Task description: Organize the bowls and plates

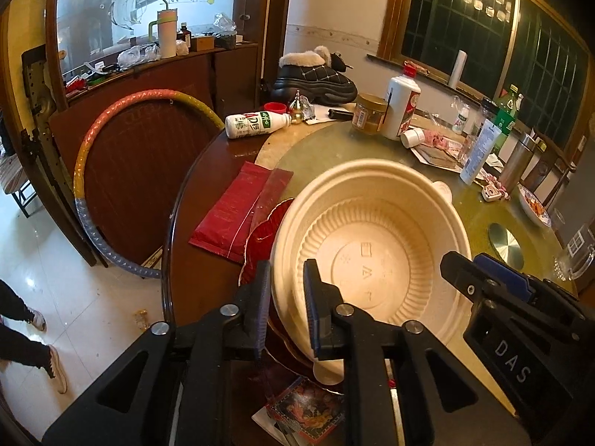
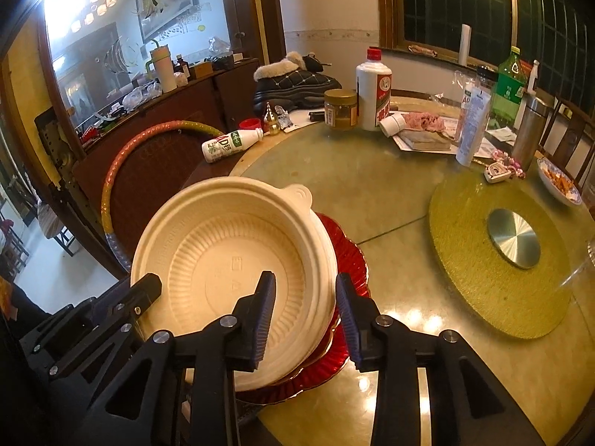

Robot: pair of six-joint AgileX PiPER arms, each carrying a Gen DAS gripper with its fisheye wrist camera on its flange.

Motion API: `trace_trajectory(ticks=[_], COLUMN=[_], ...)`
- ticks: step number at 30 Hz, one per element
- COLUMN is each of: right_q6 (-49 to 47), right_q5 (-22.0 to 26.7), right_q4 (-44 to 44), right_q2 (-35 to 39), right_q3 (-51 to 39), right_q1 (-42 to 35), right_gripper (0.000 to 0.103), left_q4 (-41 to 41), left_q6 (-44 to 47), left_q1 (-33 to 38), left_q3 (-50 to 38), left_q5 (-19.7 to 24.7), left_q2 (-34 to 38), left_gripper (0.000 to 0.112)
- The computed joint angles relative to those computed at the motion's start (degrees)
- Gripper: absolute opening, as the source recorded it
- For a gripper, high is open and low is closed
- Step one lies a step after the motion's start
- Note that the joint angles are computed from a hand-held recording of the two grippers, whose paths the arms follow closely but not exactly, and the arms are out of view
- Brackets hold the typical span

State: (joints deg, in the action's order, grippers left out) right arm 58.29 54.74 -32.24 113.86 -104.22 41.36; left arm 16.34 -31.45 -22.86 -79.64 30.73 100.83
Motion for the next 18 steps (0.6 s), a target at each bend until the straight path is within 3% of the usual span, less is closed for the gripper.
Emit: trace_trajectory(ticks=[4, 7, 8, 11, 15, 17, 18], right_q6=[0.3, 0.6, 0.8, 2.1, 5.7, 7.4, 8.3], right_q5=[0.1, 0.0, -0.2, -0.3, -2.5, -4.5, -4.8], right_q4=[-0.7, -1.2, -1.5, -3.3, -7.0, -9.6, -11.2], right_q2=[-0.4, -0.6, -0.8, -1.6, -4.6, -6.9, -7.9], right_q3=[0.3, 0.3, 0.6, 1.3, 5.0, 8.2, 9.7], right_q1=[0.1, 0.3, 0.4, 0.9, 1.5, 1.8, 2.2], right_gripper=[0.037, 0.042, 0.044, 0.051, 0.066, 0.077, 0.086], left_q4=[0.4, 0.6, 1.2, 6.0, 8.8, 11.6, 12.5], left_q6=[-0.3, -0.7, -1.5, -6.6, -10.9, -14.1, -14.8], left_q1=[-0.1, -0.2, -0.2, -0.6, -0.1, 0.0, 0.0], left_q3=[0.4, 0.9, 1.4, 3.0, 5.0, 6.1, 6.3], left_q5=[-0.5, -1.2, -1.9, -3.2, -4.8, -4.7, -4.5], left_q2=[-0.6, -1.2, -1.7, -3.1, -5.4, -6.4, -6.6], left_gripper=[0.018, 0.038, 0.051, 0.057, 0.073, 0.085, 0.086])
